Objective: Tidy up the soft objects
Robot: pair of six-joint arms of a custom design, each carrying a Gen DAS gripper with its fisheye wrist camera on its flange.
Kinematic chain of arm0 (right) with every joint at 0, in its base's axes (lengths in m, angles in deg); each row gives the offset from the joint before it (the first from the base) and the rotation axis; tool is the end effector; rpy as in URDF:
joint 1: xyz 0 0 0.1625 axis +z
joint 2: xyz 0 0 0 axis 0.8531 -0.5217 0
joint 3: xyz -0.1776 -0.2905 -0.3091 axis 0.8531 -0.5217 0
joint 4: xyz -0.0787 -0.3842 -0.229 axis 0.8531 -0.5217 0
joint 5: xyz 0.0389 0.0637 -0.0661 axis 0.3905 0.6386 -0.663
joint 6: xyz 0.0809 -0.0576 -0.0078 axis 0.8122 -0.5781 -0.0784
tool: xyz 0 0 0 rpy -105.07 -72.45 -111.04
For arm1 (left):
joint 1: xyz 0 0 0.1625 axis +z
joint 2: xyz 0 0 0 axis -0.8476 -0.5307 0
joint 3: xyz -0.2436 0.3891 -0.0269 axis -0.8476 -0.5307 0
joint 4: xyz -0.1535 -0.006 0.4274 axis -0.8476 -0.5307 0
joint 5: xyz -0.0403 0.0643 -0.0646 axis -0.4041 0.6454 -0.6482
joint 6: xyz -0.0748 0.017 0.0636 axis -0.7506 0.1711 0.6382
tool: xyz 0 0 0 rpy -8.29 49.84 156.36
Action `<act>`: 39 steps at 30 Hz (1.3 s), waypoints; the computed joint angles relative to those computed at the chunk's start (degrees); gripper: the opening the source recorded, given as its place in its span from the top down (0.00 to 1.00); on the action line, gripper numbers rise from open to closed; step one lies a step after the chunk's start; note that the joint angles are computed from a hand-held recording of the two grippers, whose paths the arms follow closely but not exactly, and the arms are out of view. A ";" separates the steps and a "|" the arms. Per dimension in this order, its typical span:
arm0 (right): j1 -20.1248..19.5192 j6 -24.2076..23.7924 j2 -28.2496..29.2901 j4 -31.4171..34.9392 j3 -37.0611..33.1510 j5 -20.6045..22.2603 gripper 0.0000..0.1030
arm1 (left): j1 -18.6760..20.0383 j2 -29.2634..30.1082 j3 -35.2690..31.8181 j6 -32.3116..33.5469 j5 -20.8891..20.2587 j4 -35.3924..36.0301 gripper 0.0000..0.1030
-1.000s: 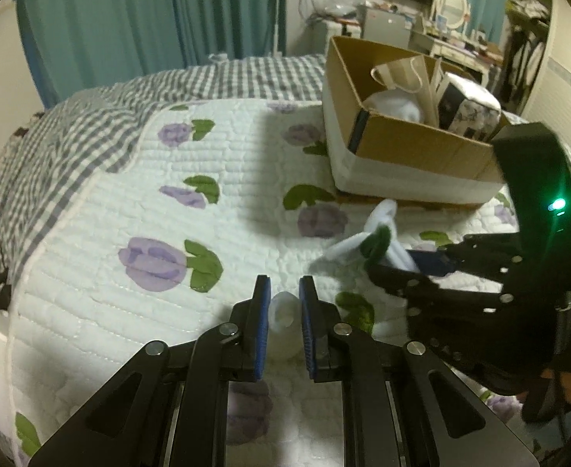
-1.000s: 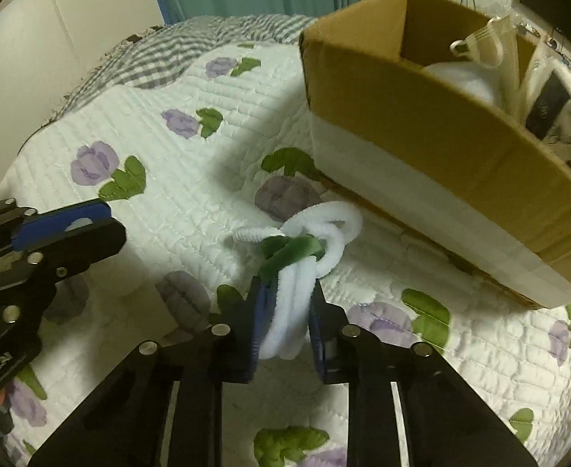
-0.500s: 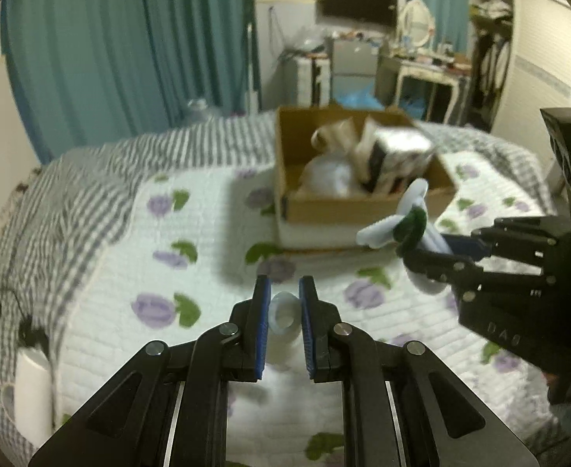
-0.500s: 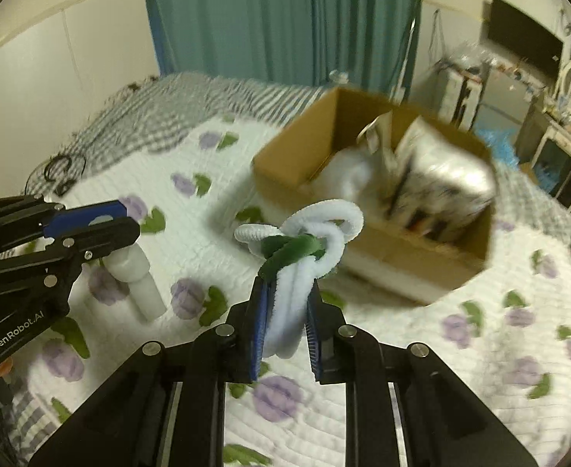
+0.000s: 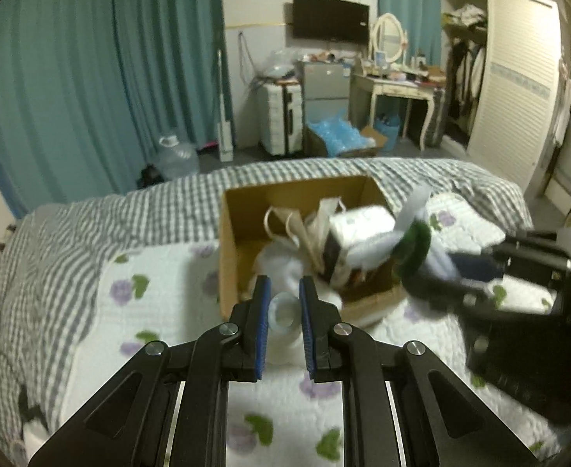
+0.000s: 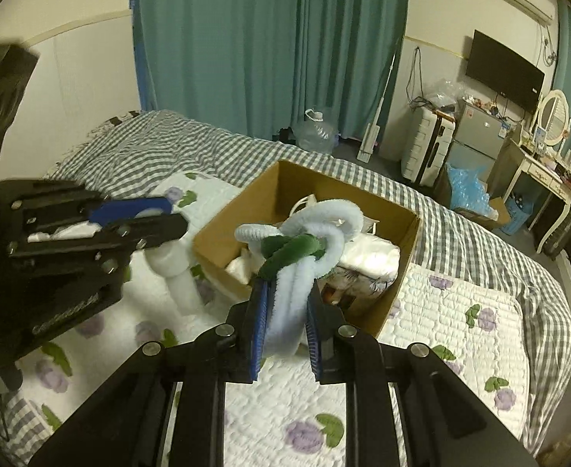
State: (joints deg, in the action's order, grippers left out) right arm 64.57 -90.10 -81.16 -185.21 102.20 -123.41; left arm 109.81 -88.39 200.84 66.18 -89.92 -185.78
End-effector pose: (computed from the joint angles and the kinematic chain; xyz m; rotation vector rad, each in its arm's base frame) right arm 0.4820 -0.5786 0.0688 1.2706 -2.2835 0.6046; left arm -0.1498 -0.5419 0.3954 0.4163 2.1630 -0.9785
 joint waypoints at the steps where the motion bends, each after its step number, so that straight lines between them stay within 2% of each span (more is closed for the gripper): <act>1: -0.35 -0.05 0.46 0.37 -0.64 0.13 0.83 | 0.80 1.52 -1.24 1.49 -0.34 -1.26 0.86; 7: -2.87 -0.50 4.23 2.85 -4.76 1.73 0.83 | 4.94 7.62 -6.56 6.31 -2.43 -3.59 0.85; 9: -3.50 -1.03 5.67 3.49 -6.31 1.98 0.83 | 5.68 9.07 -7.14 8.13 -1.85 -5.30 0.81; 14: -4.74 -2.15 8.11 3.82 -8.82 3.61 0.82 | 7.03 10.93 -8.00 10.65 -0.32 -8.17 0.80; 15: -4.96 -2.57 8.61 3.82 -9.30 4.00 0.80 | 7.25 11.17 -8.11 10.80 0.50 -8.32 0.77; 17: -5.10 -2.92 9.26 3.68 -9.76 4.11 0.77 | 7.29 11.43 -8.02 11.91 1.50 -10.15 0.63; 18: -5.16 -3.02 9.53 3.16 -9.79 3.80 0.66 | 7.22 11.38 -7.58 13.55 1.67 -12.91 0.49; 19: -5.13 -2.96 9.69 2.75 -9.70 3.58 0.49 | 7.01 11.31 -7.20 14.71 1.94 -15.01 0.36; 20: -5.13 -2.98 9.80 2.14 -9.53 3.34 0.42 | 6.78 11.31 -6.93 15.93 2.16 -17.01 0.32; 21: -5.14 -3.23 9.70 0.70 -8.86 3.47 0.39 | 6.23 11.14 -6.38 17.97 2.40 -20.07 0.27; 24: -5.00 -2.69 8.74 -1.27 -7.36 3.85 0.38 | 4.95 10.24 -5.71 20.64 3.29 -22.95 0.26; 26: -4.73 -1.87 7.96 -2.71 -6.48 3.75 0.33 | 3.99 9.55 -5.31 21.17 4.27 -23.69 0.26; 30: -3.39 -1.33 4.67 -7.46 -3.25 3.11 0.31 | 0.11 6.74 -3.28 22.73 6.84 -26.05 0.26; 33: -0.98 -2.41 1.62 -12.84 -0.89 0.05 0.30 | -3.86 4.88 -1.80 25.07 9.24 -30.35 0.26; 36: 1.83 -2.30 -1.26 -17.66 0.67 -3.17 0.24 | -8.82 2.12 -0.12 26.33 11.35 -33.66 0.26; 38: 3.74 -1.40 -4.02 -19.82 2.36 -4.76 0.21 | -11.68 0.31 1.02 26.82 12.34 -34.30 0.20; 39: 4.47 -0.95 -5.00 -20.22 2.96 -5.24 0.20 | -13.66 -0.72 1.71 27.52 13.19 -35.16 0.12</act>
State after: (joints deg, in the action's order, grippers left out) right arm 69.04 -91.05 -86.16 -205.43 105.16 -128.64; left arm 96.14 -89.11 202.54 93.70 -76.73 -220.94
